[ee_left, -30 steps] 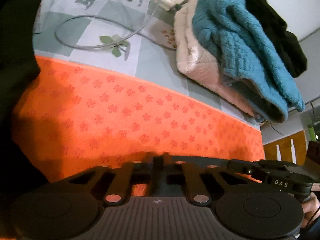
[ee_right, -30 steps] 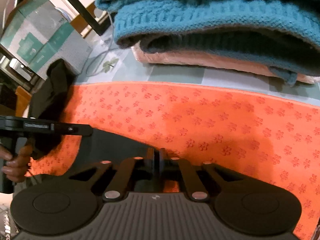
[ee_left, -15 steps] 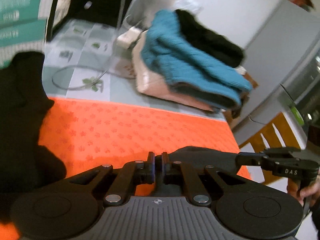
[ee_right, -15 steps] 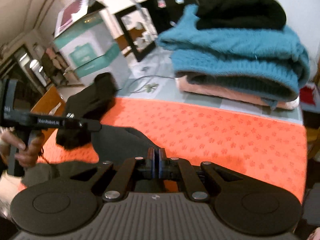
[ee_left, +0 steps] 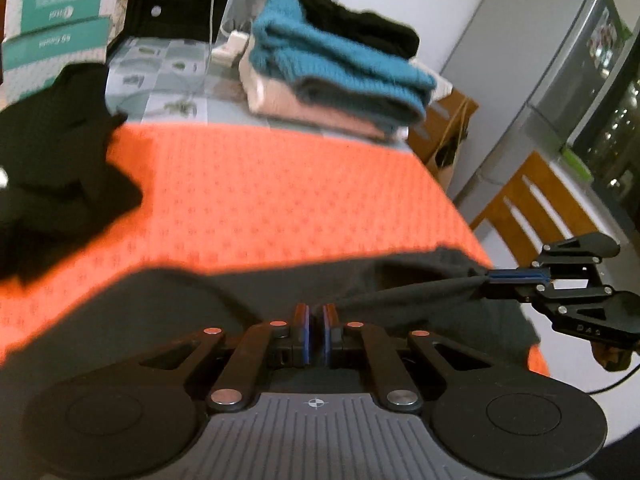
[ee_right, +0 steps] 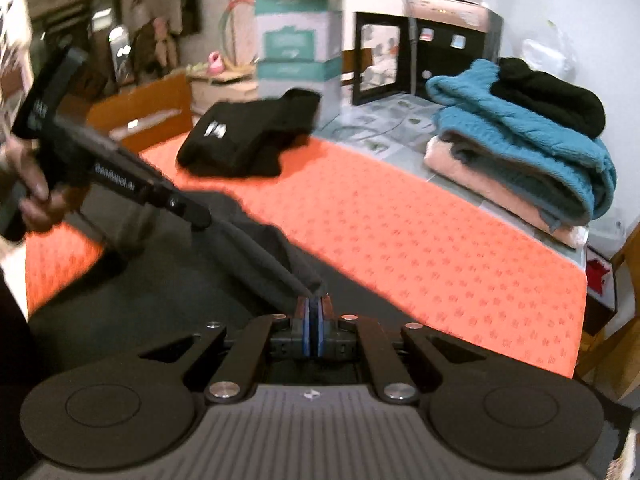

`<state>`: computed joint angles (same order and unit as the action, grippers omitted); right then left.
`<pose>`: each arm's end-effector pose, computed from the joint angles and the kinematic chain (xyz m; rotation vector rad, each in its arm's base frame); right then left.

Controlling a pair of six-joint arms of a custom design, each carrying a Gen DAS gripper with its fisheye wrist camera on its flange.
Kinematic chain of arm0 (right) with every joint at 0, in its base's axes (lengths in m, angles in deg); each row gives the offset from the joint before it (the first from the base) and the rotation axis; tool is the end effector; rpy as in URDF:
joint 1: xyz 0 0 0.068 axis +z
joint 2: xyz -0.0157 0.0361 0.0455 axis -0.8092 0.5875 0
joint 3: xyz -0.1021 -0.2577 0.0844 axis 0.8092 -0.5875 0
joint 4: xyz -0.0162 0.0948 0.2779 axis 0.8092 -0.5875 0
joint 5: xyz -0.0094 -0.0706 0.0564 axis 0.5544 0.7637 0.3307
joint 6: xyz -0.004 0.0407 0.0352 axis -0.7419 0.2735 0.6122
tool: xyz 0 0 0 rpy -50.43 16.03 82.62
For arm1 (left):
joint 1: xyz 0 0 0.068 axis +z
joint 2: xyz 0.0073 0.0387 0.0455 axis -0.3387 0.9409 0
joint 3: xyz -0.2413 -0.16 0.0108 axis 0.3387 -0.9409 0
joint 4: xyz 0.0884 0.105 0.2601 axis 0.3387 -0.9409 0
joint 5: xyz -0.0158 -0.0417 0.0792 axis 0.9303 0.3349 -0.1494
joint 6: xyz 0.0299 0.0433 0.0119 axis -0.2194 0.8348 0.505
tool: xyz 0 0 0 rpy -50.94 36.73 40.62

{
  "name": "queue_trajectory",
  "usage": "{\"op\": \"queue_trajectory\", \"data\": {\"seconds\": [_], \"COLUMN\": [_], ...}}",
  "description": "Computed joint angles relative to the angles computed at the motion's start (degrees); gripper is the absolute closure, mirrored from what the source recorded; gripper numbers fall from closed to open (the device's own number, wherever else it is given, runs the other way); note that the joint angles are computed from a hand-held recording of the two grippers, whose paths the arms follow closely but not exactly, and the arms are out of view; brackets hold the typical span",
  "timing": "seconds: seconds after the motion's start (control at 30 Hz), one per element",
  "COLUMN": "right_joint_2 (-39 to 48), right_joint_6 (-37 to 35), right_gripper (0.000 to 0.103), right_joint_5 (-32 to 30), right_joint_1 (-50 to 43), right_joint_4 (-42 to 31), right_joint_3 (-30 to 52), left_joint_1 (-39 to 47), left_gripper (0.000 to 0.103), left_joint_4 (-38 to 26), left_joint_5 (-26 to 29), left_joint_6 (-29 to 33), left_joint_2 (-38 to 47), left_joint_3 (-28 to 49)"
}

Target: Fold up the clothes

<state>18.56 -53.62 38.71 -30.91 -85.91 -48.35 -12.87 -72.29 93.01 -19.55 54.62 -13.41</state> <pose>0.1383 0.0664 0.2511 -0.7273 2.2232 0.3481 0.2059 0.0052 0.2475 0.3635 2.4245 -0.6023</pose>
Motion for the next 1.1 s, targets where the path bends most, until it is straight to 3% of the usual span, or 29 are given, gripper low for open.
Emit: {"op": "queue_trajectory", "data": {"seconds": [0.33, 0.5, 0.67, 0.9, 1.1], "right_joint_2": [-9.3, -12.96, -14.36, -12.78, -9.64], "right_joint_6": [7.91, 12.35, 16.27, 22.88, 28.98], "right_gripper": [0.093, 0.085, 0.082, 0.082, 0.081], "right_joint_5": [11.02, 10.21, 7.94, 9.4, 14.66], "right_joint_1": [16.3, 16.43, 13.41, 12.28, 16.47], "right_joint_4": [-9.97, -14.82, -17.73, -18.74, -16.98], "right_joint_3": [-5.84, -4.69, -3.11, -1.78, -1.22], "left_joint_1": [6.12, 10.82, 13.72, 10.83, 2.73], "left_gripper": [0.091, 0.088, 0.083, 0.082, 0.081], "left_joint_4": [-10.37, -16.03, -19.95, -19.85, -15.13], "left_joint_5": [-0.77, -0.71, -1.35, -5.57, -12.55], "left_joint_6": [6.64, 8.67, 8.45, 5.67, 0.23], "left_joint_2": [-7.6, -11.48, -14.42, -18.28, -20.43], "left_joint_3": [-6.22, -6.43, -6.28, -6.97, -8.27]}}
